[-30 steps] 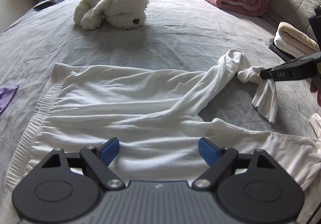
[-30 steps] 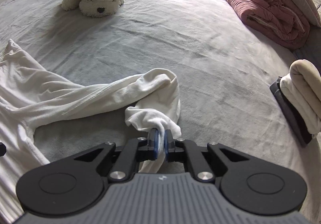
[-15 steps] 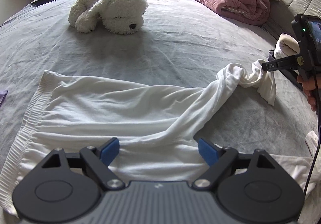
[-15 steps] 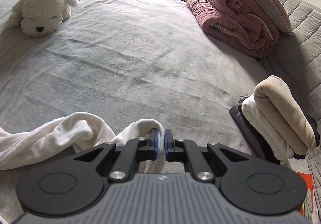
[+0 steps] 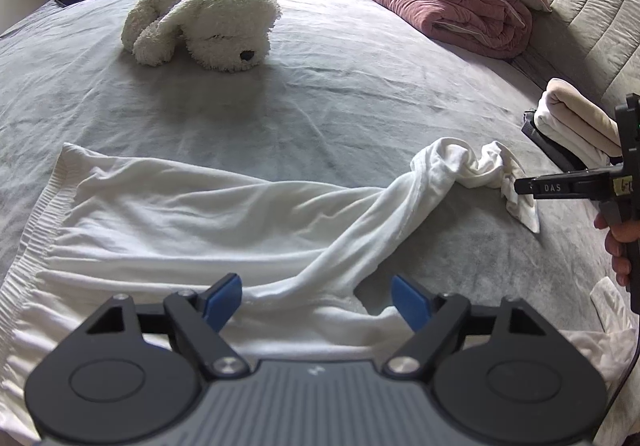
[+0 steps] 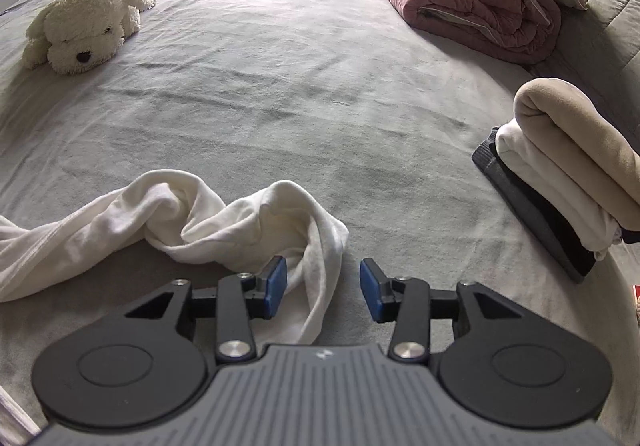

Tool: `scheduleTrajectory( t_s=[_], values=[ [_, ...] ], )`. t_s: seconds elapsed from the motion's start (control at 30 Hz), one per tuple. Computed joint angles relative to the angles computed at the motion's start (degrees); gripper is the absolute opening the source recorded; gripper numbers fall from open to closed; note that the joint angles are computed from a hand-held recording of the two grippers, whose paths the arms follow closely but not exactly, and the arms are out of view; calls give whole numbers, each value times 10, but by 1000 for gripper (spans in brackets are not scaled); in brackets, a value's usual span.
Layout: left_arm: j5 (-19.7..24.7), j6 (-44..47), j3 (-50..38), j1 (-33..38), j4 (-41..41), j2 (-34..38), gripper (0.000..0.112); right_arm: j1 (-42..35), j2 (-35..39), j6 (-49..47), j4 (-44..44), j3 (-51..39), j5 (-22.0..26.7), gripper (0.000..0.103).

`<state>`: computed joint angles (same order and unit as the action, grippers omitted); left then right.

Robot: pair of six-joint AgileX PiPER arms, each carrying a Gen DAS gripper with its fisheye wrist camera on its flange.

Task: Fold clothes
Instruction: 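Lift the leg with the right gripper, fold it over the garment, release, then move the open right gripper to the garment hem corner and grasp it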

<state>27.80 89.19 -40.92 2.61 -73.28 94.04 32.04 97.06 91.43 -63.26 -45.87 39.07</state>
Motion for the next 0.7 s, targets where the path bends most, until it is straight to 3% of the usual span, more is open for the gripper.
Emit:
scheduleTrajectory(
  t_s=[0.43,0.7],
  values=[
    [8,-10,27,-24,5,-26,68,43,-174,147,-47,193,-52,50],
    [39,-35,27,-12,30,-26,58,84,-327,126,32,293,-69,50]
  ],
)
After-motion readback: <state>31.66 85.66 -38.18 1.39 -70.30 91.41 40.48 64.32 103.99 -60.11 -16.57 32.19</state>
